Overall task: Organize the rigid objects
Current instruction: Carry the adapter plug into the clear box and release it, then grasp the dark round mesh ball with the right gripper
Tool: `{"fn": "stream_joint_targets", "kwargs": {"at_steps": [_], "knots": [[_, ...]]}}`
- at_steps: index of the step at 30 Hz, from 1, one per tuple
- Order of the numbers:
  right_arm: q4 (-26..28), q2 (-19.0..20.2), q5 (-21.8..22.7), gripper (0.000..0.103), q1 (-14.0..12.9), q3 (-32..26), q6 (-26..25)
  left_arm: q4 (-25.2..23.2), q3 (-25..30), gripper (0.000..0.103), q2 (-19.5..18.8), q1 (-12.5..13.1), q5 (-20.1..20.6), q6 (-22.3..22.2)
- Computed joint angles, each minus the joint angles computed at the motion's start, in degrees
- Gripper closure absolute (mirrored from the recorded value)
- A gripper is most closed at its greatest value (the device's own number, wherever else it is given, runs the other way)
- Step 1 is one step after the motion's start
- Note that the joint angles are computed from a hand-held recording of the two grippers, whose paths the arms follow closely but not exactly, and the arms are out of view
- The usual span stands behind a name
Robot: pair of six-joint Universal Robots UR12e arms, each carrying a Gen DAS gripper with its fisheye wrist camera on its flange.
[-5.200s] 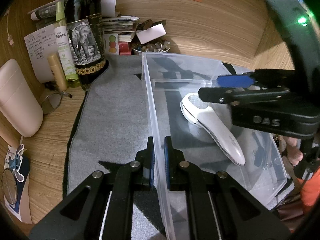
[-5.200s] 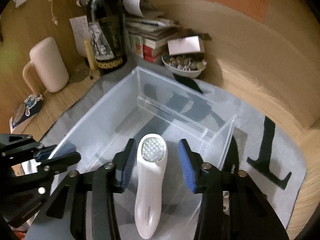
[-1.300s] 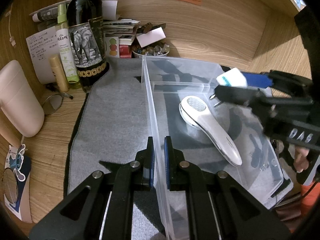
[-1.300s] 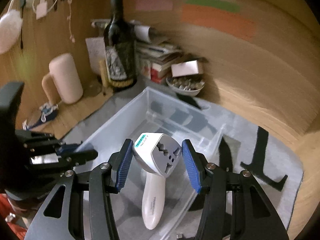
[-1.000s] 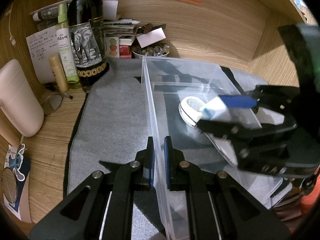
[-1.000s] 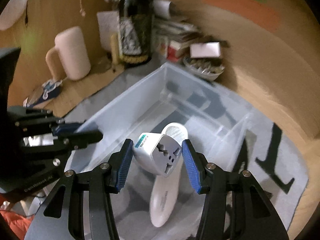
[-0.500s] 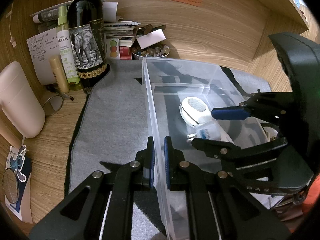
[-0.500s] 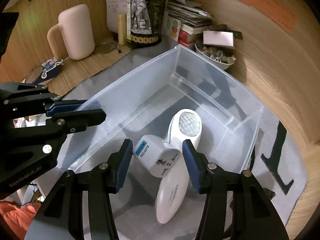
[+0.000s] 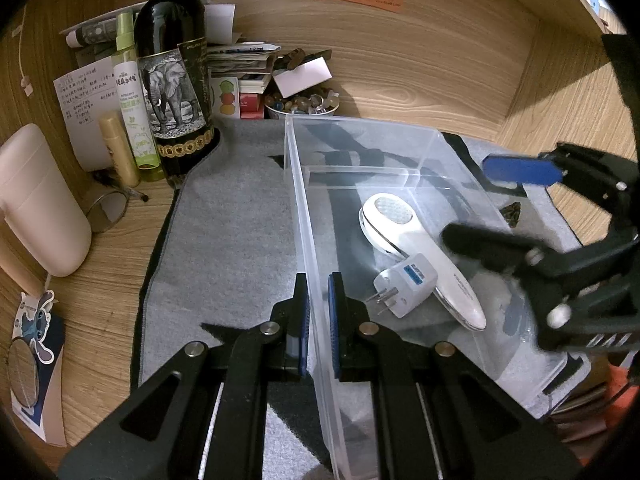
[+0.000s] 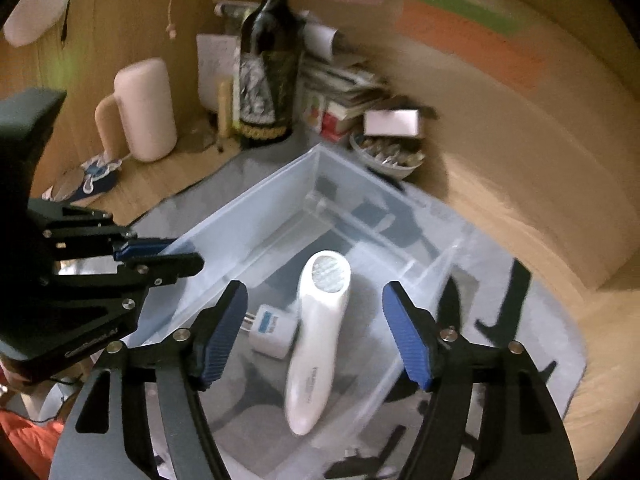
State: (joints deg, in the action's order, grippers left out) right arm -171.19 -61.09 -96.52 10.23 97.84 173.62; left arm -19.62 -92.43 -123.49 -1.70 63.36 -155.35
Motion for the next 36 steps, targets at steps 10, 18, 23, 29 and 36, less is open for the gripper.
{"fn": "stream_joint_targets", "kwargs": {"at_steps": [10,18,23,29,36], "knots": [[-8.28,-2.97,-5.2,0.025,-1.68,3.82,3.44,0.01,-0.08,0.095,0.04,0.11,0.01,0.13],[-8.91,-4.1,-9.35,0.025,-4.34,5.65,9.49,-0.02,-0.06,0.095,0.03,0.12,0.01,0.25],[-6.13,-3.92,-8.91,0.025,-6.45,6.33,14.42,-0.03,-0.05,0.095,0.02,0.13,-0.03,0.23],[-2.54,-2.77,-6.94,0.025,-8.3,6.95,18.19,-0.02,-0.06,0.095,0.02,0.11,0.04,0.28],[0.27,-1.84,-3.86,0.026,-9.88,7.6,20.66,-0.01,-0.07,0.095,0.03,0.15,0.02,0.32]]}}
